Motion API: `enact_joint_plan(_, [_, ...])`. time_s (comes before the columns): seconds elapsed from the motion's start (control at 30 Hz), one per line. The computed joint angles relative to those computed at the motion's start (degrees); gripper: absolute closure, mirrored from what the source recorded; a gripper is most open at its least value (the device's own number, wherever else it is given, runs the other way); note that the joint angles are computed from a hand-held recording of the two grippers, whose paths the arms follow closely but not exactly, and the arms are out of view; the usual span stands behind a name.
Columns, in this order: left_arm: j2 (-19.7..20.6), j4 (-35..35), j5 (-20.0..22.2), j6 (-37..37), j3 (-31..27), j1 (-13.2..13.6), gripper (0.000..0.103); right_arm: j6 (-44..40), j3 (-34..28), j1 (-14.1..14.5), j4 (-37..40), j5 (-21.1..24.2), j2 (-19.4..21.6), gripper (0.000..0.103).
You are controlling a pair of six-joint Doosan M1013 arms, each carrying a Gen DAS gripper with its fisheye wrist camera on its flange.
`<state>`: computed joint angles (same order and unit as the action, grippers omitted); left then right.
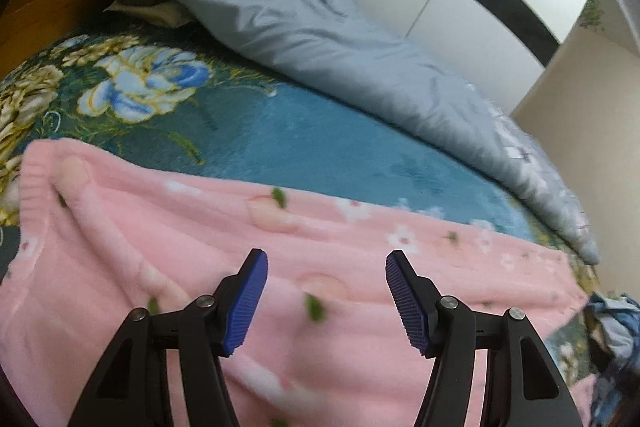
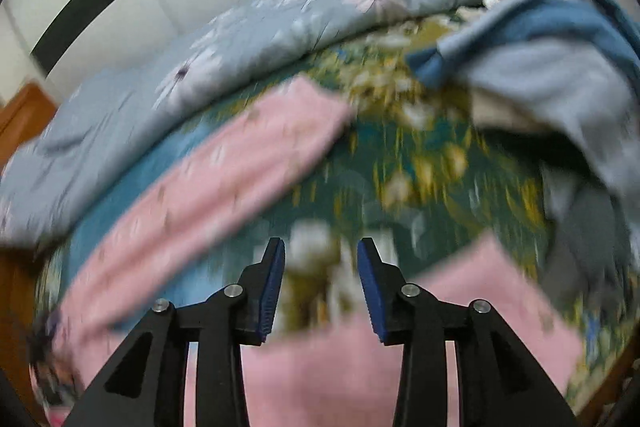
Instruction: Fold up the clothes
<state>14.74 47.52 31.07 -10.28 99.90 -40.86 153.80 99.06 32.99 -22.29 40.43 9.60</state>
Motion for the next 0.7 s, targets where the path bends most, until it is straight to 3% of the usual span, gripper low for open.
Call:
enact_joint_plan(0.1, [-3.2,1.3,-0.3,-1.1,2.6,-1.7,0.038,1.8,4.7,2.8,-2.2,0.7,-3.5,0.063])
enact_joint_plan(0.23, [-7.9,1.6,2.0,-2.1,7.1,-4.2,0.038,11.0,10.4,5.2,-7.1,0.8,-7.7,0.058])
enact_joint_plan(0.47, [-17.1,-3.2,15.7,-4.3,15.6,-8.8,0.037,28.1,18.7,5.5,-12.1,-3.7,-12.2,0.057])
enact_joint_plan(0.67, [-22.1,-9.5,18.2,-9.8,21.2,-11.2,0.037,38.1,23.3,4.7,-14.9,-9.3,-13.8,0.057])
enact_joint_plan(0.7, [-22.5,-10.8,16.8,-10.6,22.0,-11.1,0.037,38.6,23.8,4.5,-14.8,-10.2,-13.8,0.057])
